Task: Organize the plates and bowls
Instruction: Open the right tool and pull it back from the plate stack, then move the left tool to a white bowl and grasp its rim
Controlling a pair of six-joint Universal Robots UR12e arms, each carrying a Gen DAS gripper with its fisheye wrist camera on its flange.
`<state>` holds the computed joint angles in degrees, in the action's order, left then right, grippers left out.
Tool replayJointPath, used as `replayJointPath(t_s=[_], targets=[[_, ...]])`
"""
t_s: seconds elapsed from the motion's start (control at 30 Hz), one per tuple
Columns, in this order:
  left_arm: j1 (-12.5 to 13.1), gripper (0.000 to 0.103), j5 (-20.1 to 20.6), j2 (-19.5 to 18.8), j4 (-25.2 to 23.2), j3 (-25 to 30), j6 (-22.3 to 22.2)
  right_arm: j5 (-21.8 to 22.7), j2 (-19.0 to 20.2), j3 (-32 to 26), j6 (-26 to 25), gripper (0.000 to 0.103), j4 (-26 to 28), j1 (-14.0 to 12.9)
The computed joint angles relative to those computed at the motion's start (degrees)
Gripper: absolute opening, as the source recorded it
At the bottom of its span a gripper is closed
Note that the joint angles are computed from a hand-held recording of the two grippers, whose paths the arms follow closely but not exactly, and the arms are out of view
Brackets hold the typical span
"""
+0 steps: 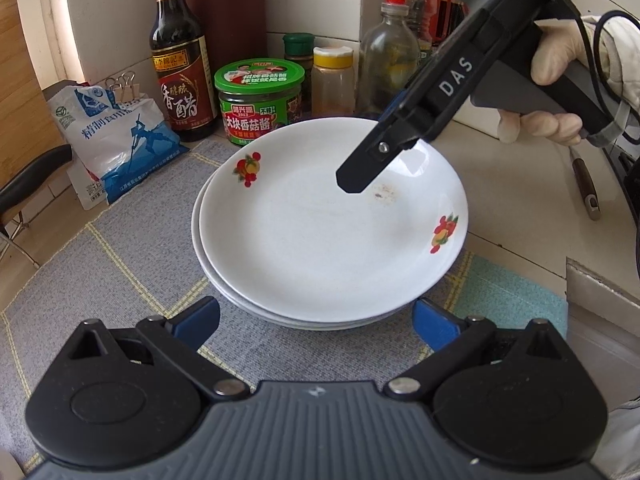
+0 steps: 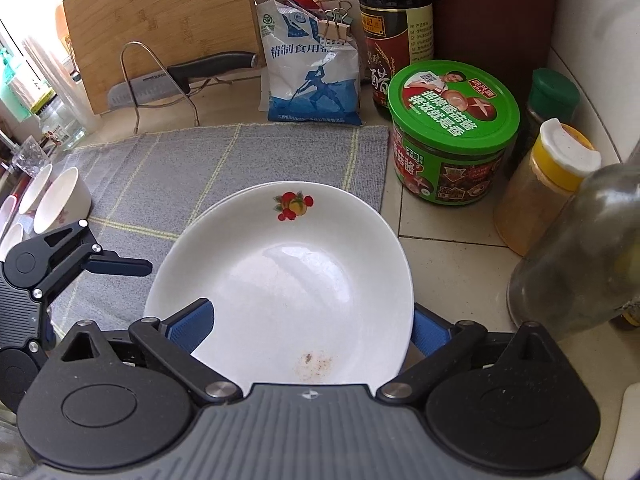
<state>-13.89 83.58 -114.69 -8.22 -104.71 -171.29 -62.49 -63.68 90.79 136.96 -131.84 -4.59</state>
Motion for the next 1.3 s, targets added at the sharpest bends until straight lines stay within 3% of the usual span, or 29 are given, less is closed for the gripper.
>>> replayJointPath(t_s=[0.17, 0.53, 0.73, 0.87, 0.97, 1.13, 1.3], targets=[[0.02, 0.102, 0.27, 0.43, 1.34, -0.71, -0.36, 0.04, -0.65, 1.70, -0.20, 0.103, -2.03, -0.31], [-0.14, 0.102, 4.30, 2.61, 8.57, -4.45, -5.49, 0.15, -4.40, 9.92, 1.62, 0.103, -18.47, 0.07], [-0.69, 0.102, 10.79, 4.42, 12.72, -6.93, -11.16, 0.18, -5.93, 14.66, 5.04, 0.103, -29.21, 0.62], [-1.23, 0.102, 16.86, 5.57, 12.63, -8.24, -15.27, 3.04, -6.20, 17.16, 7.32, 0.103, -35.11, 0.64], [-1.99, 0.102, 22.55, 6.89, 11.27, -9.42, -19.18, 1.97, -5.87, 19.22, 7.52, 0.103, -41.65, 1.60], [-2.06, 0.102, 27.65, 9.71, 11.18, -12.58, -22.37, 3.69, -6.86, 21.98, 5.17, 0.103, -43.20, 2.79], [-0.39, 0.102, 28.29, 12.77, 11.56, -16.47, -22.77, 3.79, -8.42, 24.76, 1.91, 0.103, -44.68, 4.89]])
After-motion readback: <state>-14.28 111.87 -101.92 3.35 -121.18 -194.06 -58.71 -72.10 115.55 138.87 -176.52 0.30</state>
